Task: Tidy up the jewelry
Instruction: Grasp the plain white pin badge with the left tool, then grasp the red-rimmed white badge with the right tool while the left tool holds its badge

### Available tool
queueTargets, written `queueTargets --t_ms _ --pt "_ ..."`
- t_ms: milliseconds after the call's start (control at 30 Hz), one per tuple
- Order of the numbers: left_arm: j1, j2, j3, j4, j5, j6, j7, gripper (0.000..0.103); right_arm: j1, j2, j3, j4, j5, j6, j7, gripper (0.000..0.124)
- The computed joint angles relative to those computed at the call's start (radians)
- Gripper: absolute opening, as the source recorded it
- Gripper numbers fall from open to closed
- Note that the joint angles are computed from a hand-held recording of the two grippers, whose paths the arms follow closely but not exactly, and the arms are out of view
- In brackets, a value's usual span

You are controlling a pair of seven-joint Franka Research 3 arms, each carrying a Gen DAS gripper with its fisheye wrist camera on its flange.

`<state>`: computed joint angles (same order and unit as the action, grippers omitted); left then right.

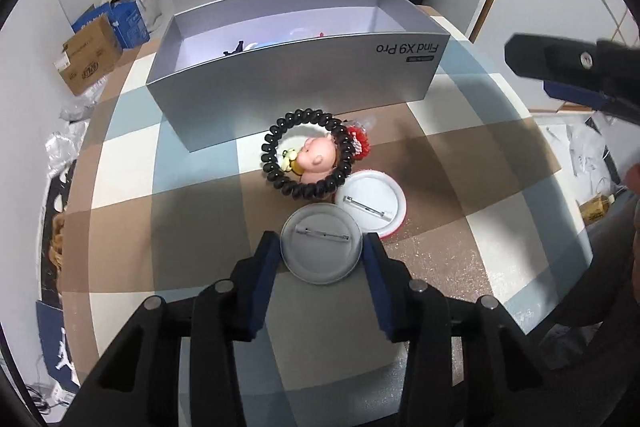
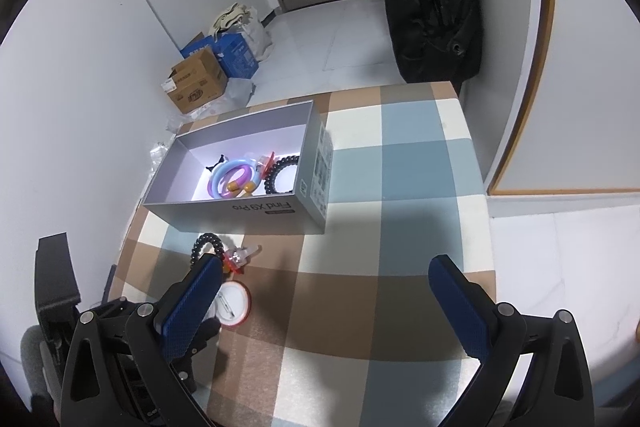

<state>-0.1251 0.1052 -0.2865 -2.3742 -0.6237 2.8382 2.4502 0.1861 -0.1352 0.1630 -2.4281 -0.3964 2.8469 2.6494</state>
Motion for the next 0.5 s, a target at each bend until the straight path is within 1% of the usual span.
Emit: queueTargets --t_ms 33,133,200,267,367,400,433,500 --pt "0.018 -0.006 0.003 0.006 -0.035 -0.035 0.028 0.037 0.001 -0.001 0.0 -0.001 0.002 0.001 -0.001 0.103" --pt "0.037 -0.001 0.022 0.049 -0.099 -0.139 0.022 0.037 0.004 0.0 -0.002 -0.002 0.014 0.003 -0.01 0.103" --pt "0.037 -0.004 0.033 0.054 -0.106 -0.145 0.014 0.037 0.006 0.001 -0.002 -0.002 0.02 0.003 -0.018 0.103" --pt "0.043 -0.014 0.039 0.06 -0.147 -0.162 0.039 0.037 0.008 0.006 -0.003 -0.002 0.022 0.009 -0.026 0.103" --pt "0.056 -0.033 0.057 0.081 -0.243 -0.208 0.084 0.037 0.017 0.018 -0.003 0.006 0.027 0.003 -0.048 0.103" --pt "0.051 -0.038 0.058 0.084 -0.271 -0.215 0.087 0.037 0.02 0.022 -0.002 0.011 0.024 -0.001 -0.053 0.103" --pt "0.057 -0.046 0.068 0.093 -0.307 -0.247 0.101 0.037 0.025 0.027 -0.003 0.016 0.025 -0.003 -0.062 0.103" --pt "0.063 -0.055 0.087 0.105 -0.359 -0.287 0.121 0.037 0.043 0.043 -0.007 0.031 0.04 -0.012 -0.1 0.103"
